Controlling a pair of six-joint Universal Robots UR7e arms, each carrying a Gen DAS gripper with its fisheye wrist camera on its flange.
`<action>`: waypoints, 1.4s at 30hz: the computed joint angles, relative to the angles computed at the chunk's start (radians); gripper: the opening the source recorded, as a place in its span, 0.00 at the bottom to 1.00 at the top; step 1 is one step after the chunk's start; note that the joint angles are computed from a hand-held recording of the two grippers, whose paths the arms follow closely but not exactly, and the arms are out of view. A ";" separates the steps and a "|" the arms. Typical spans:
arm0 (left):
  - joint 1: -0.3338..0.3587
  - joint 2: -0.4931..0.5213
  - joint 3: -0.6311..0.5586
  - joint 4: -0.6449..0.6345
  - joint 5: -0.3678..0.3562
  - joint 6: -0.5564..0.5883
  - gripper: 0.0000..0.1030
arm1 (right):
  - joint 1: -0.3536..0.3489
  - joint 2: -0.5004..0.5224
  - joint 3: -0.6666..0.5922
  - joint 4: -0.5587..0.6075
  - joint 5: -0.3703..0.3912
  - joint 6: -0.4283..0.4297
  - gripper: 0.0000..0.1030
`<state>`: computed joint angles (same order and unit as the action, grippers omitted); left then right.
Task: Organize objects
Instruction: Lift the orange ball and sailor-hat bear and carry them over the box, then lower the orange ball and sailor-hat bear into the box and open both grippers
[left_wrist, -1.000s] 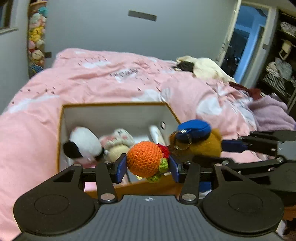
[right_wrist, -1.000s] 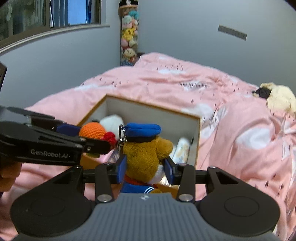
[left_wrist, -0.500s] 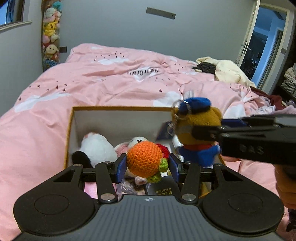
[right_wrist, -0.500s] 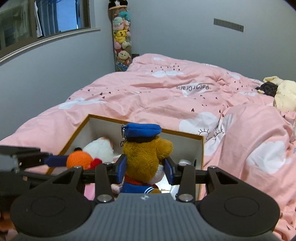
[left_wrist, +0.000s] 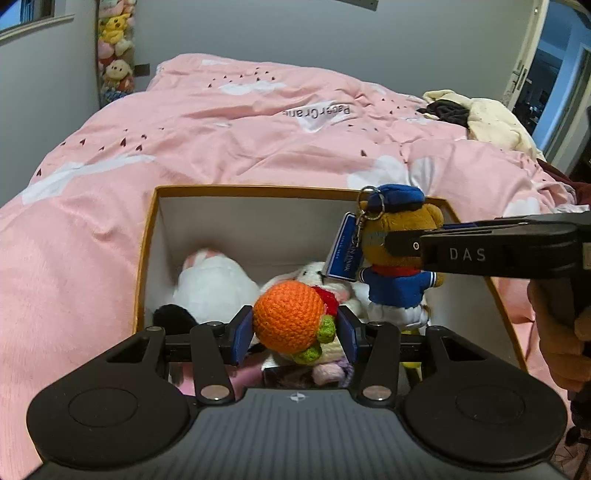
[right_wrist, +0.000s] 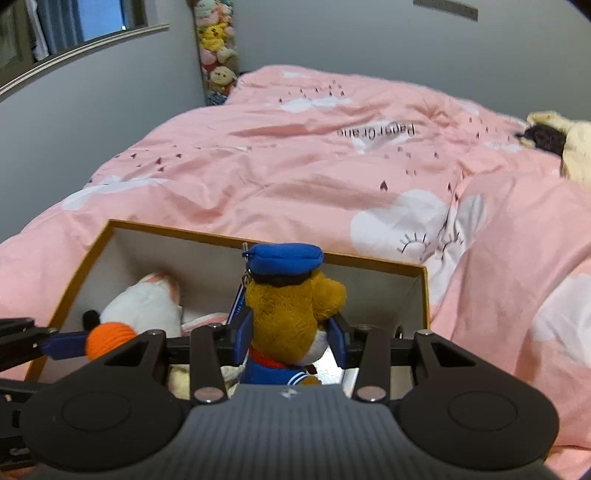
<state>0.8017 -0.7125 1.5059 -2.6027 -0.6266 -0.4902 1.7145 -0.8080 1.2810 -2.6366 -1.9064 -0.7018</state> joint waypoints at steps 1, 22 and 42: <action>0.002 0.000 -0.003 0.004 -0.002 -0.002 0.54 | -0.001 0.014 -0.023 0.023 -0.011 0.014 0.43; 0.024 -0.034 0.000 0.093 -0.172 0.006 0.54 | -0.016 -0.023 -0.106 0.273 0.004 0.165 0.43; 0.070 0.030 -0.093 0.121 -0.210 0.050 0.54 | -0.026 0.139 -0.308 0.450 -0.082 0.277 0.40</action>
<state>0.8712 -0.6830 1.4125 -2.4817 -0.8370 -0.4399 1.6887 -0.6690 0.9733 -2.1871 -1.9885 -0.4246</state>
